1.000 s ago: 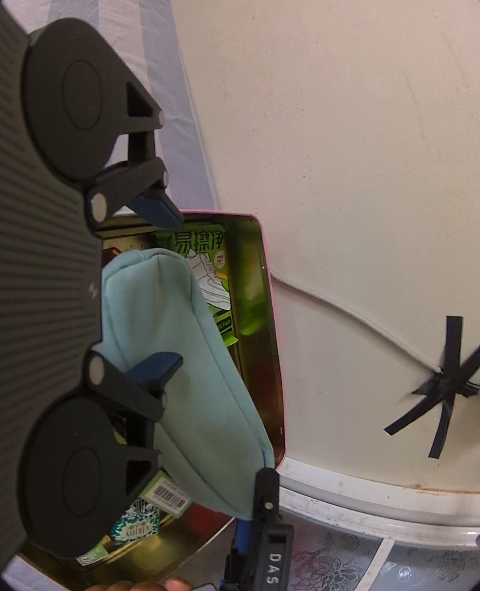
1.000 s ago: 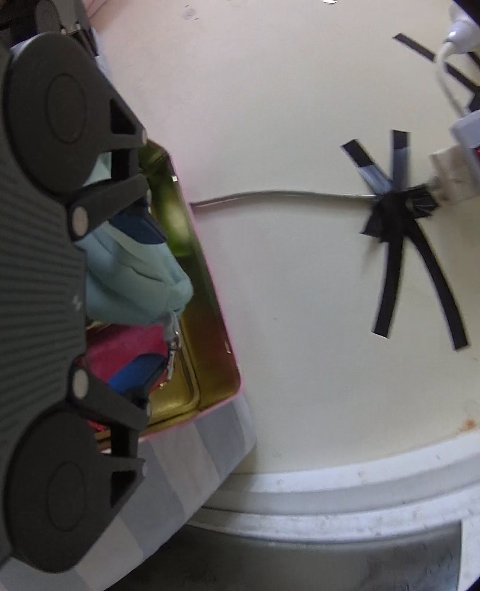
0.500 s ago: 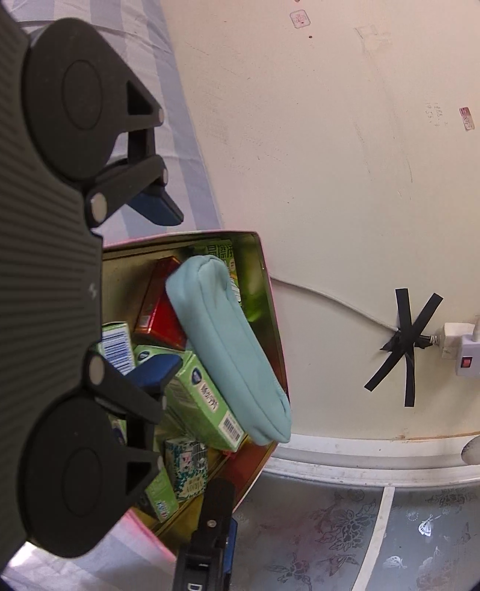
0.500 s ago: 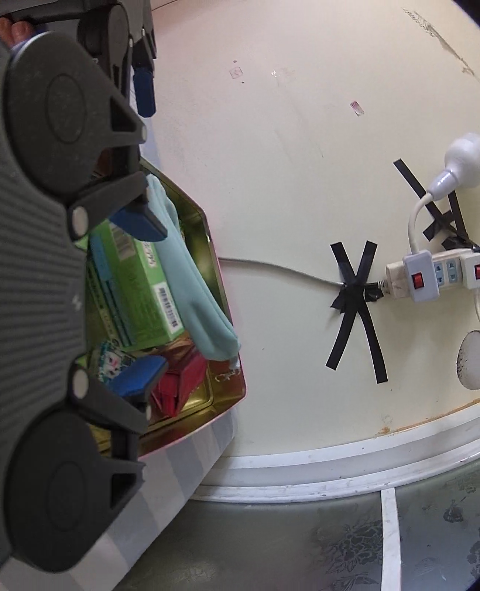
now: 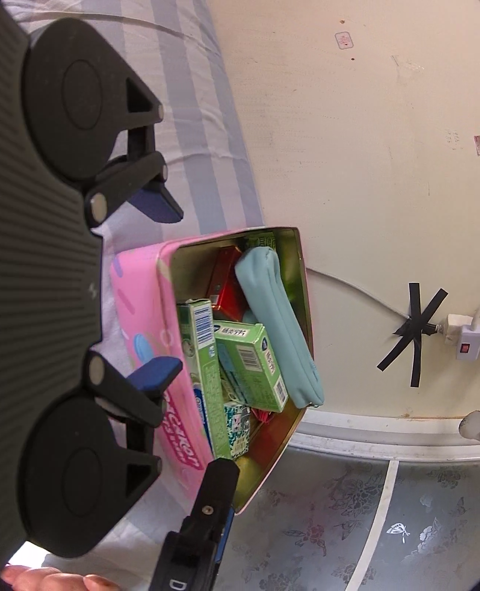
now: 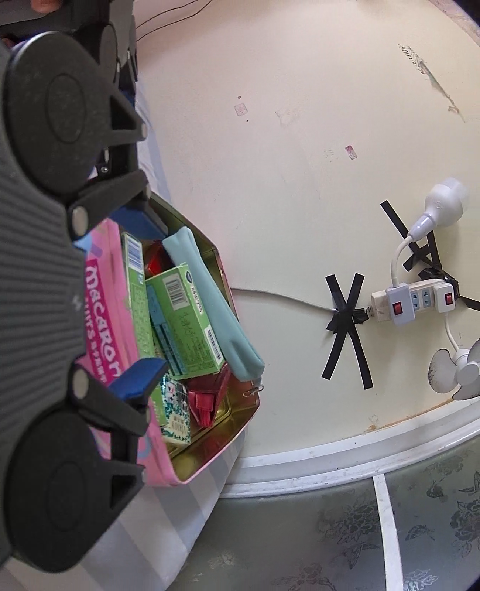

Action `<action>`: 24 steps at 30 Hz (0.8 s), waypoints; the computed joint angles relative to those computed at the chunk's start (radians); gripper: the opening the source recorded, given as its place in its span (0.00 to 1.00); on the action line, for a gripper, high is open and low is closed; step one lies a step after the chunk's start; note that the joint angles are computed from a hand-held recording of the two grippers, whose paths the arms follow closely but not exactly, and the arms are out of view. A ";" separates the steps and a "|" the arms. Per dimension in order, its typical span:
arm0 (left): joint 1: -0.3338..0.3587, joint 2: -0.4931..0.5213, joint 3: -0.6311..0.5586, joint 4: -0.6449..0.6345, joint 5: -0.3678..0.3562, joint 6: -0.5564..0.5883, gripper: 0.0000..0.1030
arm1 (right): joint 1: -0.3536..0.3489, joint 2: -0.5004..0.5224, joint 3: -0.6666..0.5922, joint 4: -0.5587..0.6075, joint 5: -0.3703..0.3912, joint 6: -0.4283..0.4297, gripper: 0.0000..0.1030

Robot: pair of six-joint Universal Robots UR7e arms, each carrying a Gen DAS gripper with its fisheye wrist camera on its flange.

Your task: Organize objects

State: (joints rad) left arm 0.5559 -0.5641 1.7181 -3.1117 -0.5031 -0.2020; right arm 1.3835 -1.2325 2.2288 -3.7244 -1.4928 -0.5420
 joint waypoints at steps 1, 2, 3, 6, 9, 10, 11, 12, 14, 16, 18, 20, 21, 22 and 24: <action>-0.003 -0.006 0.014 -0.002 0.000 -0.013 0.80 | -0.003 -0.002 0.019 -0.016 0.004 -0.003 0.72; -0.006 -0.010 0.026 -0.004 0.001 -0.024 0.80 | -0.004 -0.003 0.034 -0.031 0.004 -0.006 0.72; -0.010 -0.012 0.037 -0.008 0.005 -0.037 0.84 | -0.005 -0.003 0.047 -0.046 0.003 -0.010 0.72; -0.019 -0.020 0.068 -0.014 0.016 -0.065 0.85 | -0.009 -0.004 0.089 -0.096 0.007 -0.013 0.72; -0.026 -0.024 0.084 -0.011 0.026 -0.079 0.85 | -0.008 -0.006 0.114 -0.134 0.014 -0.006 0.73; -0.028 -0.023 0.084 -0.011 0.032 -0.077 0.86 | -0.003 -0.008 0.116 -0.137 0.014 -0.010 0.74; -0.029 -0.023 0.085 -0.013 0.038 -0.074 0.88 | 0.004 -0.008 0.116 -0.139 0.009 -0.015 0.75; -0.031 -0.022 0.086 -0.023 0.045 -0.068 0.93 | 0.011 -0.009 0.115 -0.142 0.003 -0.018 0.75; -0.036 -0.016 0.088 -0.066 0.066 -0.038 0.95 | 0.023 -0.011 0.115 -0.145 0.003 -0.016 0.78; -0.038 -0.013 0.084 -0.080 0.083 -0.018 0.99 | 0.034 -0.008 0.113 -0.153 -0.001 -0.014 0.81; -0.036 -0.011 0.083 -0.108 0.091 0.004 1.00 | 0.049 -0.001 0.108 -0.156 -0.018 -0.015 0.84; -0.031 -0.012 0.084 -0.125 0.091 0.017 1.00 | 0.063 0.006 0.100 -0.151 -0.040 -0.015 0.89; -0.026 -0.015 0.087 -0.133 0.083 0.026 1.00 | 0.070 0.013 0.097 -0.155 -0.053 -0.013 0.90; -0.021 -0.019 0.090 -0.132 0.075 0.029 1.00 | 0.079 0.021 0.093 -0.161 -0.070 -0.010 0.93; -0.011 -0.027 0.098 -0.133 0.059 0.040 1.00 | 0.096 0.036 0.082 -0.165 -0.104 0.002 0.94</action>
